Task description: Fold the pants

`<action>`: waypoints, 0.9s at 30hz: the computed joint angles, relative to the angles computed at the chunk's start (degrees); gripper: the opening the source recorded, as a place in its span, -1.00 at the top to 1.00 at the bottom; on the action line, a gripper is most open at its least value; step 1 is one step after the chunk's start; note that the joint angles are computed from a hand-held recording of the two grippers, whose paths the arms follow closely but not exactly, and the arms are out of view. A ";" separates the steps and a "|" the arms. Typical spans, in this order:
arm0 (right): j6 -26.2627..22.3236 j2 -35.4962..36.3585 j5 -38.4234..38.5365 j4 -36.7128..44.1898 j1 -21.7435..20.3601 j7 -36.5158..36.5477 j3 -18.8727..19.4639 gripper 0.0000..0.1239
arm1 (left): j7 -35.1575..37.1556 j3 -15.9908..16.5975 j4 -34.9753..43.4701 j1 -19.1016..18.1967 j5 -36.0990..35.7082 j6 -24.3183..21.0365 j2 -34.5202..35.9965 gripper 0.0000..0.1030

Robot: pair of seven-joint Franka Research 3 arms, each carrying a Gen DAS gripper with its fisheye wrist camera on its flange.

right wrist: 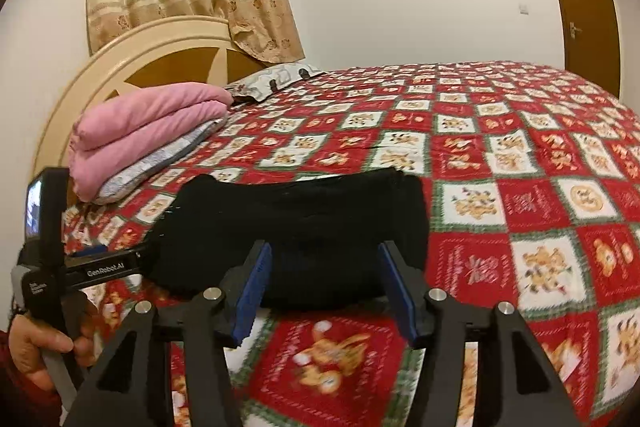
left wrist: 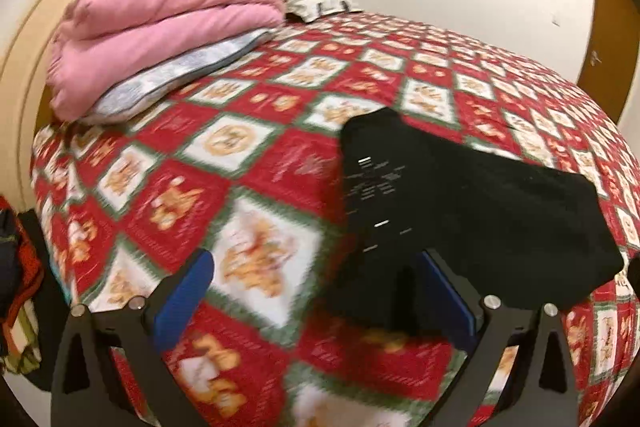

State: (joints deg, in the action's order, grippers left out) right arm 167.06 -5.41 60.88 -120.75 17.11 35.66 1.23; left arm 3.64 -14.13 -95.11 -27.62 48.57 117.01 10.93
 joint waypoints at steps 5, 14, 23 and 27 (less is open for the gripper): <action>-1.17 -1.38 -1.63 -2.04 -0.08 2.51 -0.05 0.08 | -1.49 -0.29 -3.78 0.78 -1.70 -0.45 -2.37 -1.00; -1.42 -4.31 1.78 -4.74 0.96 1.41 -1.56 0.08 | -0.69 -1.53 -3.92 -0.05 -3.02 -7.34 -2.26 -1.00; -1.72 -5.74 1.80 -5.77 1.40 1.22 -1.89 0.08 | 4.41 -0.95 9.99 -4.93 7.98 -16.27 5.31 -1.00; -2.71 -6.06 1.08 -5.80 1.16 2.93 -2.27 0.08 | 12.66 2.18 20.14 -5.44 1.64 -20.99 14.36 -1.00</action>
State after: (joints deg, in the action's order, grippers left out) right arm 164.35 -11.47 61.96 -126.56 18.27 38.59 -1.03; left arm 16.30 -11.94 -74.96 -33.05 50.20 96.03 25.29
